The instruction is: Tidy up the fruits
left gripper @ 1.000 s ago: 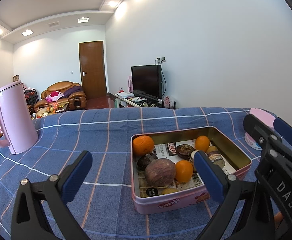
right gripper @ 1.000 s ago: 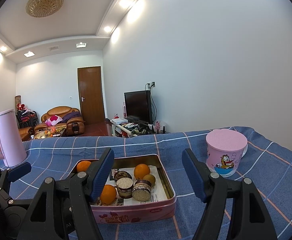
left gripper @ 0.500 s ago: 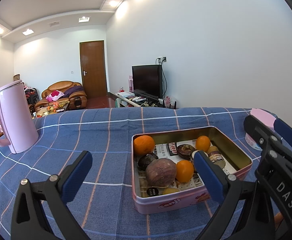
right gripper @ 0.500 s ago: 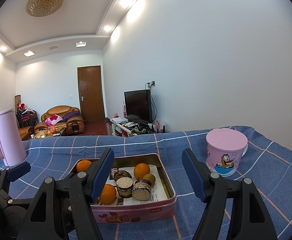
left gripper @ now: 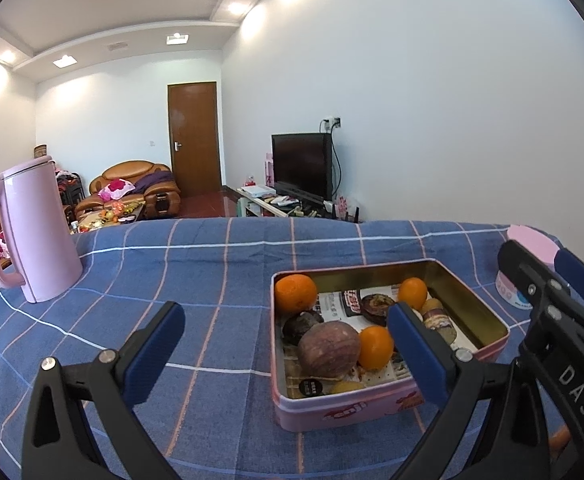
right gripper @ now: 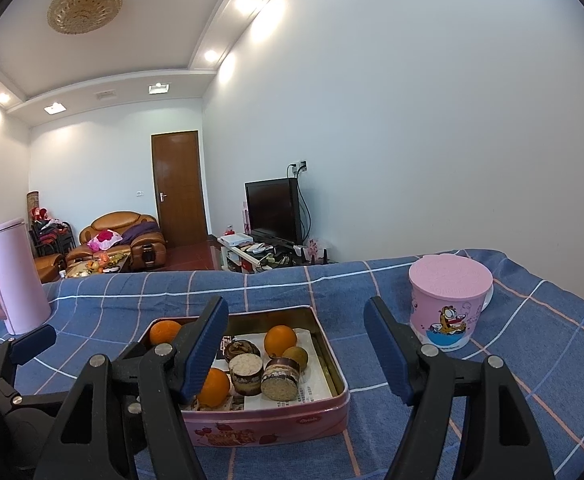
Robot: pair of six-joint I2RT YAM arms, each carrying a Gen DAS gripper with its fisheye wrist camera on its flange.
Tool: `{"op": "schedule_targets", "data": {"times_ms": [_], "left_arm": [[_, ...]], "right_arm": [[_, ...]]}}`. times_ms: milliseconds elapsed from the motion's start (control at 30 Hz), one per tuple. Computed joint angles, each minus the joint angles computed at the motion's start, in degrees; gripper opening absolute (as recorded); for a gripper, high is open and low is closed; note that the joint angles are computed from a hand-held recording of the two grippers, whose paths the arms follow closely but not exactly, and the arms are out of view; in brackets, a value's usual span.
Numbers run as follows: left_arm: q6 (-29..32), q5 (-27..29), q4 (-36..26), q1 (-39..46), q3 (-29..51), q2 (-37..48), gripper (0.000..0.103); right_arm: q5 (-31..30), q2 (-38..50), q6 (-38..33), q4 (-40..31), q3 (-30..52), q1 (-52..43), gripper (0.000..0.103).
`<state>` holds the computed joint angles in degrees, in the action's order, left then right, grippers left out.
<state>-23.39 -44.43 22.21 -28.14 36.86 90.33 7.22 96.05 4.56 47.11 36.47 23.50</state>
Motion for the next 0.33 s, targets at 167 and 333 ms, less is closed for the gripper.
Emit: {"op": "schedule_targets", "data": {"times_ms": [167,333], "left_arm": [[0.0,0.7,-0.1,0.2,0.2,0.1,0.103],[0.1,1.7,0.5,0.7,0.0,0.1,0.103]], "right_arm": [[0.1,0.0,0.1,0.0,-0.1,-0.1,0.072],[0.4,0.0,0.2,-0.4,0.1,0.0,0.072]]}}
